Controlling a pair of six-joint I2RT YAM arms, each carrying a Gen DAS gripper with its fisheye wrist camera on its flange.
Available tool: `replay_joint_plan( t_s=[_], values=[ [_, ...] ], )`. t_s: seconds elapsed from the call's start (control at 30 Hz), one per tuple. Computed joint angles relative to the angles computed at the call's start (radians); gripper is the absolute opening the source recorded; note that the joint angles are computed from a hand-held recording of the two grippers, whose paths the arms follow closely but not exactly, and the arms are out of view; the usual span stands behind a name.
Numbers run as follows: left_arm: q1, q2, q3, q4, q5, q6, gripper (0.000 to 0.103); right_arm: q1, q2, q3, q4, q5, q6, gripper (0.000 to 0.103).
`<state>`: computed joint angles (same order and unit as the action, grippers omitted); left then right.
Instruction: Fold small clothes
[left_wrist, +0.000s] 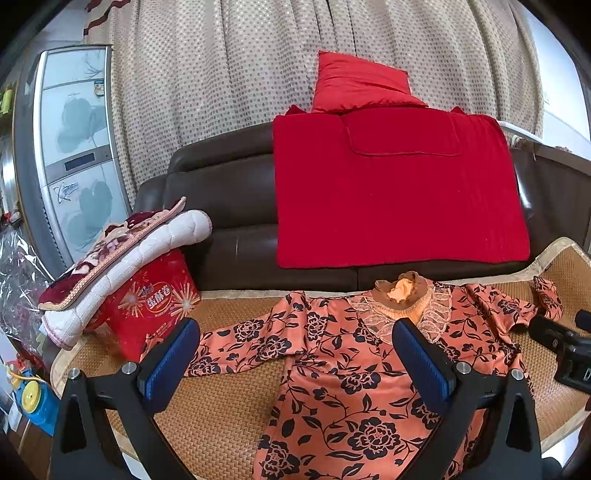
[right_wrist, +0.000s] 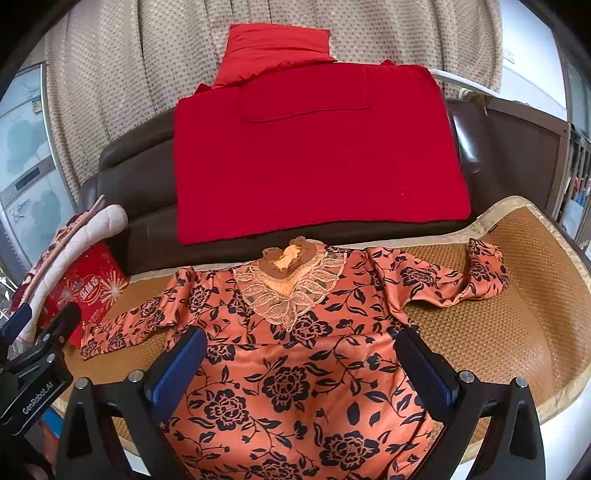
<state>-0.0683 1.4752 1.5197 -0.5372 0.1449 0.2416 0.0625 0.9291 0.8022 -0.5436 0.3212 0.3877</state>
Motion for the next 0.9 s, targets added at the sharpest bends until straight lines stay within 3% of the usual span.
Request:
replay_joint_plan(
  t_s=[0.27,0.43,0.53,0.6,0.73,0.8,0.9],
  values=[
    [-0.060,0.070,0.030,0.038,-0.044,-0.003,0.103,-0.202,0.059,0.007,0.076,-0.111,-0.094,0.103],
    [-0.115,0.202,0.084,0.084,-0.067,-0.021,0.103,-0.515,0.174,0.000,0.208,-0.339,-0.218,0.103],
    [-0.144,0.371,0.191,0.061,-0.071,-0.056,0.103,-0.785,0.372,0.061,0.313,-0.515,-0.277,0.103],
    [-0.157,0.517,0.316,-0.019,-0.062,-0.077,0.103,-0.925,0.574,0.185,0.330,-0.554,-0.285,0.101],
    [-0.187,0.674,0.429,-0.060,-0.108,-0.093,0.103,-1.052,0.930,0.515,0.236,-0.607,-0.260,0.077],
    [-0.198,0.722,0.491,-0.076,-0.119,-0.086,0.103,-1.074,1.115,0.718,0.173,-0.624,-0.191,0.074],
    [-0.208,0.778,0.573,-0.100,-0.135,-0.091,0.103,-1.059,1.309,0.958,0.069,-0.525,-0.126,0.074]
  ],
)
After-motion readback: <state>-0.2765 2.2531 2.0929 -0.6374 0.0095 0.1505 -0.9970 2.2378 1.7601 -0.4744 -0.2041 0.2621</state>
